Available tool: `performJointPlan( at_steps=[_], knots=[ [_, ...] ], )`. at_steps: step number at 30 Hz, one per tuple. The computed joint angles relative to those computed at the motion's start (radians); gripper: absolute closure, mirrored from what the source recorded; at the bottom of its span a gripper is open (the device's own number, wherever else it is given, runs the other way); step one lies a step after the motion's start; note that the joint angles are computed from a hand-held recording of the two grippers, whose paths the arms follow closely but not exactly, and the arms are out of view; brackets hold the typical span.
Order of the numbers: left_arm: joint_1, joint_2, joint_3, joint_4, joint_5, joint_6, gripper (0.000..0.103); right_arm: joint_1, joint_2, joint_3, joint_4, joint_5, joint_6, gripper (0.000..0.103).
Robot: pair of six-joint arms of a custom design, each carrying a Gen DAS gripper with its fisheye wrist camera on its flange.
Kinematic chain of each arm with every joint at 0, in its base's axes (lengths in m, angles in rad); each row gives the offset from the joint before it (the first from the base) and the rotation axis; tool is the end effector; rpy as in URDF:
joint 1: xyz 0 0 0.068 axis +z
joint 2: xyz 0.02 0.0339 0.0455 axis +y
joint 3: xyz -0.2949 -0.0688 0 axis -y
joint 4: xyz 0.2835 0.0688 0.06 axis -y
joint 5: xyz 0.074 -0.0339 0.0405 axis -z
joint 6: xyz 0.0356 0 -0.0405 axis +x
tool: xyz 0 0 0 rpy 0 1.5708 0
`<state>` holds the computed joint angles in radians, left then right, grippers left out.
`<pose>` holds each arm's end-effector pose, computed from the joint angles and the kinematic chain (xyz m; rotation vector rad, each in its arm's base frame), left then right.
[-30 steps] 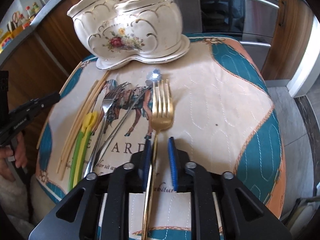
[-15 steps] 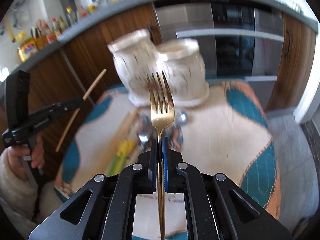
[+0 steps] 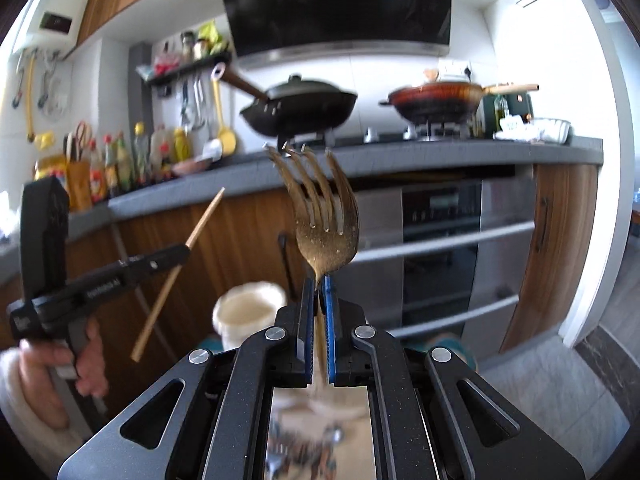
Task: Organize utensils
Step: 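Lower the chopstick into the larger pot while the right tool lowers the fork into the smaller pot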
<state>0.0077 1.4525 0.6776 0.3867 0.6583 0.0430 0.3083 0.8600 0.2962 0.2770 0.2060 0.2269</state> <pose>0.3244 -0.0193 0.2122 0.4624 1.8644 -0.6074 0.1963 0.0549 0.2054 0.0676 1.8540 0.1813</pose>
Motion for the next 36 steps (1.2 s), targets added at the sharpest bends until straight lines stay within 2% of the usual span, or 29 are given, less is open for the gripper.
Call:
performJointPlan(
  at_steps=[4, 8, 13, 17, 26, 36],
  knots=[
    [-0.064, 0.088, 0.073, 0.083, -0.065, -0.065, 0.098, -0.099, 0.06, 0.076, 0.022, -0.093, 0.007, 0.097],
    [-0.092, 0.181, 0.128, 0.155, -0.08, -0.145, 0.098, -0.108, 0.106, 0.1, 0.079, -0.096, 0.004, 0.097],
    [-0.138, 0.288, 0.157, 0.264, -0.169, -0.165, 0.098, -0.121, 0.255, 0.113, 0.216, -0.124, 0.014, 0.097],
    [-0.139, 0.334, 0.156, 0.318, -0.189, -0.163, 0.098, -0.123, 0.39, 0.115, 0.313, -0.123, 0.019, 0.097],
    [-0.113, 0.328, 0.116, 0.299, -0.158, -0.079, 0.098, -0.164, 0.599, 0.123, 0.388, -0.185, 0.073, 0.097],
    [-0.084, 0.295, 0.046, 0.307, -0.16, -0.005, 0.098, -0.165, 0.688, 0.156, 0.391, -0.186, 0.078, 0.097]
  ],
)
